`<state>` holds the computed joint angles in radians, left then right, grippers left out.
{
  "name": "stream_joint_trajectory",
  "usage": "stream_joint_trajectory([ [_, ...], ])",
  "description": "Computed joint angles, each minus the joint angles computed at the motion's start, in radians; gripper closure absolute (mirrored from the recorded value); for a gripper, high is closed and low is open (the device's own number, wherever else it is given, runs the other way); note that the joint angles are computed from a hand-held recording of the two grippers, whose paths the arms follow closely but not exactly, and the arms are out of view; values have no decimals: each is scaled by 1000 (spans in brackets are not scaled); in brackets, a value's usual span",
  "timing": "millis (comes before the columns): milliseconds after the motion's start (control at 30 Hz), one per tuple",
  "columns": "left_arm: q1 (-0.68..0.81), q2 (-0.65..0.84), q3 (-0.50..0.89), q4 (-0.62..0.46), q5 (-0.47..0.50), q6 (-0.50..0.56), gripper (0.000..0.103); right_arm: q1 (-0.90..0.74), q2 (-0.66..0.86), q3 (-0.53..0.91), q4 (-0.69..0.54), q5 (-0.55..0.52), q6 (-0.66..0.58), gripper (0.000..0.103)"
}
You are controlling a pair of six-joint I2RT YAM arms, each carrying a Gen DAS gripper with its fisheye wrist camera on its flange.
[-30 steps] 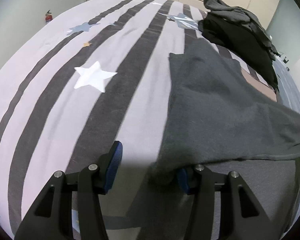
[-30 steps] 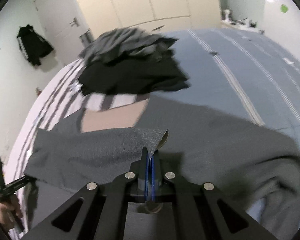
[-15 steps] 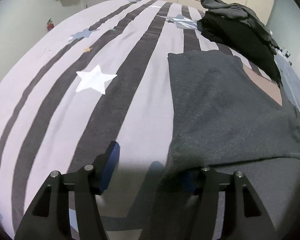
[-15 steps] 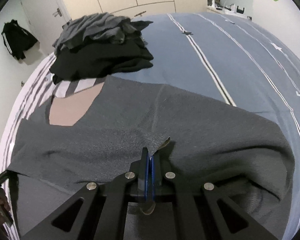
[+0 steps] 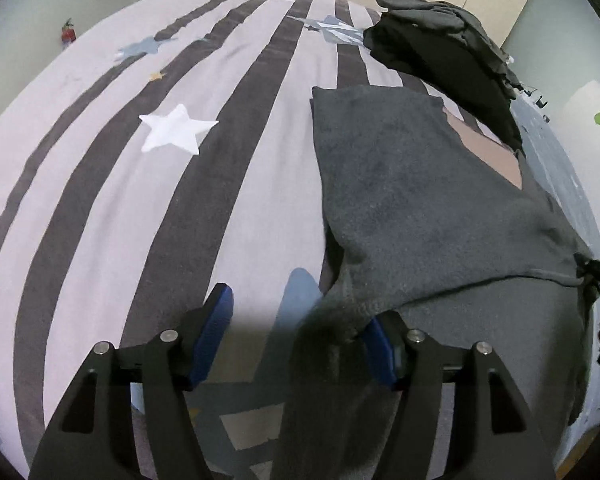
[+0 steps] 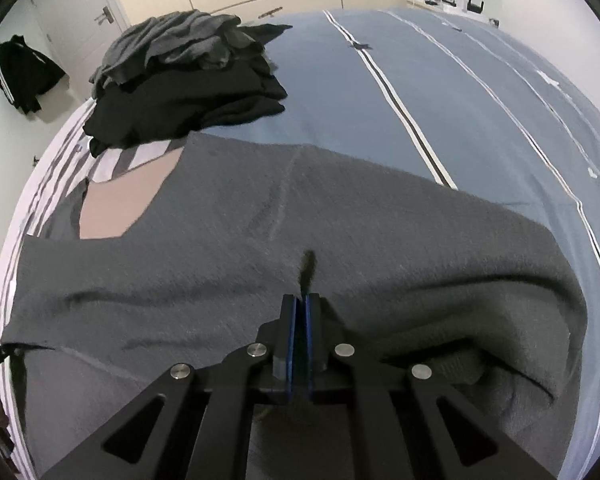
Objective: Fold clothes
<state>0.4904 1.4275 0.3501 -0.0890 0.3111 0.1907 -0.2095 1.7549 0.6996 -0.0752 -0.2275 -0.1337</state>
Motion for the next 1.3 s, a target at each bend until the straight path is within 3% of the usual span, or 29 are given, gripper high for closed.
stream_joint_trajectory([
  [67, 9, -8, -1, 0, 9, 0, 40, -13, 3, -4, -2, 12, -20, 98],
  [233, -62, 57, 3, 109, -100, -49, 38, -56, -43, -29, -43, -59, -60, 96],
  [333, -84, 124, 49, 143, -112, -82, 38, -54, -87, -57, -68, -87, -91, 95],
  [467, -71, 117, 82, 47, -85, -99, 38, -47, -110, -88, -75, -92, -94, 95],
  [633, 40, -28, 42, -163, 62, 4, 35, -42, -101, -104, -62, -100, -69, 95],
  [733, 89, -92, 31, -261, 92, 80, 34, -39, -94, -107, -56, -100, -67, 95],
  [833, 99, -147, 27, -216, 73, 54, 34, -42, -91, -105, -54, -107, -70, 95],
  [1067, -71, 236, 320, 46, 17, -161, 39, -37, -124, -144, -20, -100, -62, 94],
  [1167, -124, 445, 526, 38, -1, -210, 40, -41, -123, -151, -9, -103, -61, 94],
  [1300, -165, 604, 700, -46, -20, -187, 54, -48, -119, -160, 6, -108, -61, 93],
])
